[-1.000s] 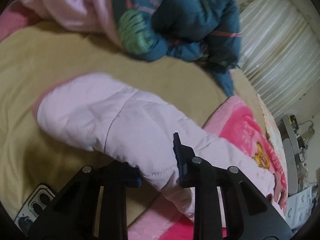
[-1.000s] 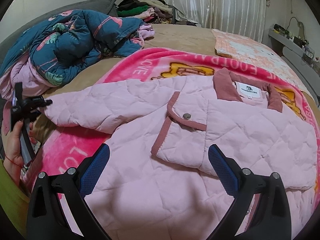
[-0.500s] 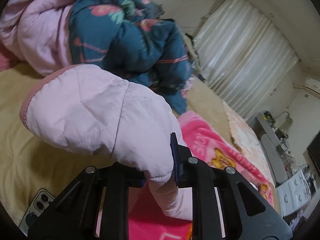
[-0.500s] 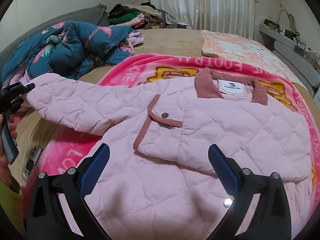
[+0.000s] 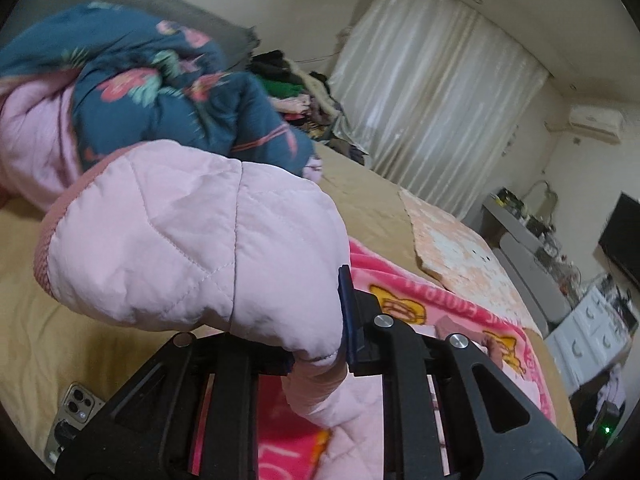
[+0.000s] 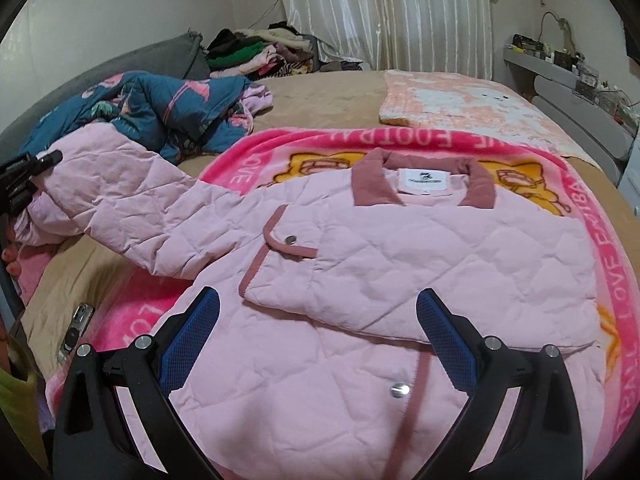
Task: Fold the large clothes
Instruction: 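Grasp the sleeve cuff with the left gripper and lift it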
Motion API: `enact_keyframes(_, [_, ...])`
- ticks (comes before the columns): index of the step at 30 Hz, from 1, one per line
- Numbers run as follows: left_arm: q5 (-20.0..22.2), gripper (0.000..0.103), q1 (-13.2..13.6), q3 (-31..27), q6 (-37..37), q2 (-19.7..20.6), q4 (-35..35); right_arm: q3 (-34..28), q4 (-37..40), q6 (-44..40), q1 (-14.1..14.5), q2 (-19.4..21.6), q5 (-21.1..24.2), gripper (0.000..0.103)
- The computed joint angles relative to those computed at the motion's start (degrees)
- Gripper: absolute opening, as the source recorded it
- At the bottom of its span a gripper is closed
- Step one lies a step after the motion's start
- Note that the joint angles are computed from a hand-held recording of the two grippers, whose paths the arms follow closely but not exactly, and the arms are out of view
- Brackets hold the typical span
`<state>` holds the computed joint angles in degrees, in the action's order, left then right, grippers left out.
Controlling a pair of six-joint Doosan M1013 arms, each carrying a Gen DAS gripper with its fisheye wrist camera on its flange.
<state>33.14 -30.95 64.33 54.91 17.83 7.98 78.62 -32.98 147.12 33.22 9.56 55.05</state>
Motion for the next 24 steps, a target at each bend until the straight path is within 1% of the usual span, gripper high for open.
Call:
enact_keyframes(5, [2.58,0.010,-3.16,-3.19,2.21,1.01,2.01,3.16,-1.16,3.10,-0.38,-2.88,-1.74,0.098])
enact_keyframes(13, [5.00,0.009,-7.88,-6.46,5.79,2.66,3.83,7.72,-3.11,7.25,-0.94,-7.10,-2.94,0.098])
enact_keyframes(24, [5.92,0.009,-12.07,-10.01,10.47,5.06,3.38,13.54,-5.77,13.79,-2.24,-12.16,-4.13,0.098])
